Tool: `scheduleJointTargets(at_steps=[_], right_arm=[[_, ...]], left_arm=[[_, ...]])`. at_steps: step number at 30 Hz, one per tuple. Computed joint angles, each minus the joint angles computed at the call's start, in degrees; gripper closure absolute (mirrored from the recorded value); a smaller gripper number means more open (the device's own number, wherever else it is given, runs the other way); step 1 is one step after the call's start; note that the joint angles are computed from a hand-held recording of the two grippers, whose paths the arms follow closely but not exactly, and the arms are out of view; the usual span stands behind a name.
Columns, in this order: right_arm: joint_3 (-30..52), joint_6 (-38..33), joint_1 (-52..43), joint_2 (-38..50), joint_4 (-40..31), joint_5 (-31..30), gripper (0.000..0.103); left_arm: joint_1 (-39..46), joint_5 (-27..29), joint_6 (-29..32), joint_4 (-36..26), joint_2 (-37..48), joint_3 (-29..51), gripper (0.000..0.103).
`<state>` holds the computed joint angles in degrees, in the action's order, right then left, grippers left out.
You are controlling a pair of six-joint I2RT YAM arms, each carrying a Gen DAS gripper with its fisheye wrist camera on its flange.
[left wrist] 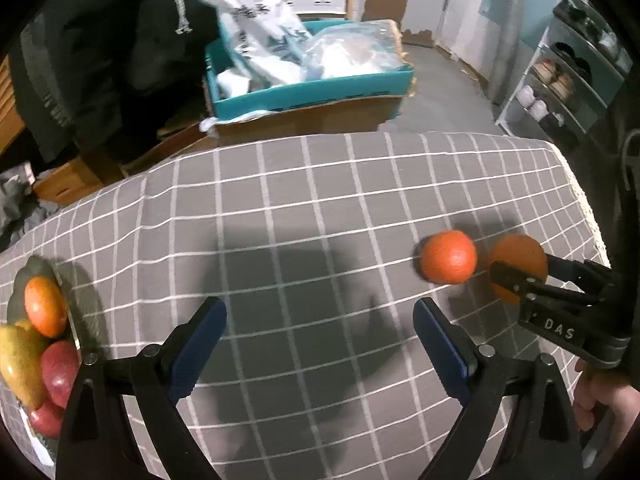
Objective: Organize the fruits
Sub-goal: 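Lower the right tool onto the larger small orange and close it, then close the left tool on the other small orange while the right tool holds its orange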
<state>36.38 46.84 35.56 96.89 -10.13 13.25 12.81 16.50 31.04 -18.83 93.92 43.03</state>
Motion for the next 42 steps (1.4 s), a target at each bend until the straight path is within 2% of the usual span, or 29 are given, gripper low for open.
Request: scheduleJointTargets(at_steps=[8, 16, 26, 27, 29, 33, 39, 40, 42], right_arm=[[-4.61, 0.98, -3.00, -6.94, -2.95, 3.15, 0.039], [-6.71, 2.39, -3.07, -7.04, -3.17, 5.76, 0.039], [-6.82, 0.74, -3.05, -5.62, -2.83, 7.53, 0.039], [-7.15, 0.55, -3.33, -5.69, -2.23, 7.07, 0.039], [-7.36, 0.44, -3.60, -5.59, -1.86, 6.76, 0.039], [-7.59, 0.41, -3.79, -5.89, -1.66, 6.46, 0.039], [-7.63, 0.67, -3.88, -6.25, -1.84, 5.96, 0.039], [-7.68, 0.74, -3.81, -6.42, -1.89, 5.94, 0.039], [-7.71, 0.80, -3.59, -6.96, -2.16, 5.93, 0.039]], left_arm=[[-7.65, -1.25, -3.07, 2.21, 1.79, -1.34, 0.008], [-13.18, -0.81, -7.05, 3.77, 5.32, -0.50, 0.007], [-16.82, -1.21, -9.74, 6.61, 8.42, 0.44, 0.009], [-16.90, -1.21, -10.06, 6.71, 8.74, 0.66, 0.010], [-17.15, -0.88, -10.51, 5.81, 9.74, 1.58, 0.025], [-18.04, -0.87, -10.88, 5.25, 10.82, 2.13, 0.031], [-17.39, 1.14, -10.27, 3.37, 12.95, 3.13, 0.051], [-16.98, 2.18, -9.73, 3.03, 13.10, 3.17, 0.057], [-16.90, 1.94, -9.34, 3.57, 12.34, 2.46, 0.057]])
